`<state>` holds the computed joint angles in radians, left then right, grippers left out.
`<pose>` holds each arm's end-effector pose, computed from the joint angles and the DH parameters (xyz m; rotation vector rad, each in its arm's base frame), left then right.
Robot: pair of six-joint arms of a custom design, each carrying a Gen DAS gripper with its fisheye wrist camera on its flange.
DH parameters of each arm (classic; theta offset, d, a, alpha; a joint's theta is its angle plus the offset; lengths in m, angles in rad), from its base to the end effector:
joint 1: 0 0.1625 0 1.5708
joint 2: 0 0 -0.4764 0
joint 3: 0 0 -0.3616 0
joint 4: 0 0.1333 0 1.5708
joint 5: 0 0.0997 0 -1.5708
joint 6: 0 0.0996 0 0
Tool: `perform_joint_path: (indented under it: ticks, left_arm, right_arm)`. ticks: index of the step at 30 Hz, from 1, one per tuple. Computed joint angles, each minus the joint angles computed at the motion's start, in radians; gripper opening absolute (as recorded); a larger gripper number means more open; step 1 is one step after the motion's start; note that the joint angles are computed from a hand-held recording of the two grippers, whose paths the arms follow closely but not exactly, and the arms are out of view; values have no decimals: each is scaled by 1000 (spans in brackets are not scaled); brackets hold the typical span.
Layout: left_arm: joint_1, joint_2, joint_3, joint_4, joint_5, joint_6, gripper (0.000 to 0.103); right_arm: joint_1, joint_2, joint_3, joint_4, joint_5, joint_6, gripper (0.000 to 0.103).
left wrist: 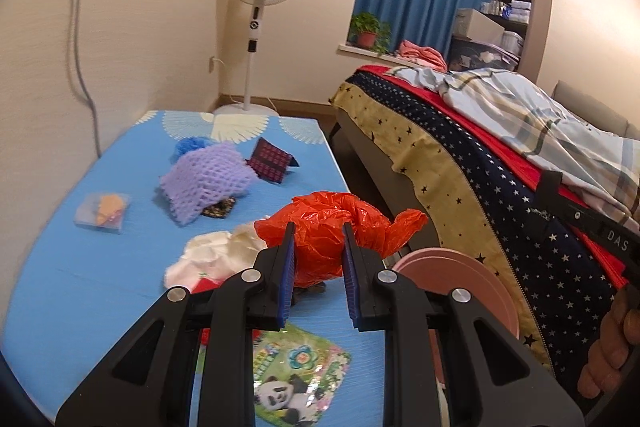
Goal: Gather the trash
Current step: 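Carry the red plastic bag in the right tool over the pink bin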
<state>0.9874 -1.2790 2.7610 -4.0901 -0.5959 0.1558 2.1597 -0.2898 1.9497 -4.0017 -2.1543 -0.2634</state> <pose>0.0324 -0.3425 0.3160 0.1607 2.1171 -1.3621 0.3728 -0.4169 -0.0517 0.7483 -2.3779 1.1113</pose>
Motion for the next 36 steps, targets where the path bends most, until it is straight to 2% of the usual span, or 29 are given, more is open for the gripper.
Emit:
perform_joint_path:
  ticks: [17, 25, 36]
  left_arm:
    - [55, 198, -82, -12, -167, 38, 21]
    - [101, 217, -124, 72, -246, 54, 21]
    - [133, 232, -149, 168, -294, 28, 21]
  right_arm:
    - [-9, 35, -32, -42, -143, -34, 3]
    - [-18, 40, -38, -35, -193, -10, 3]
    - [-28, 42, -40, 11, -225, 20, 3]
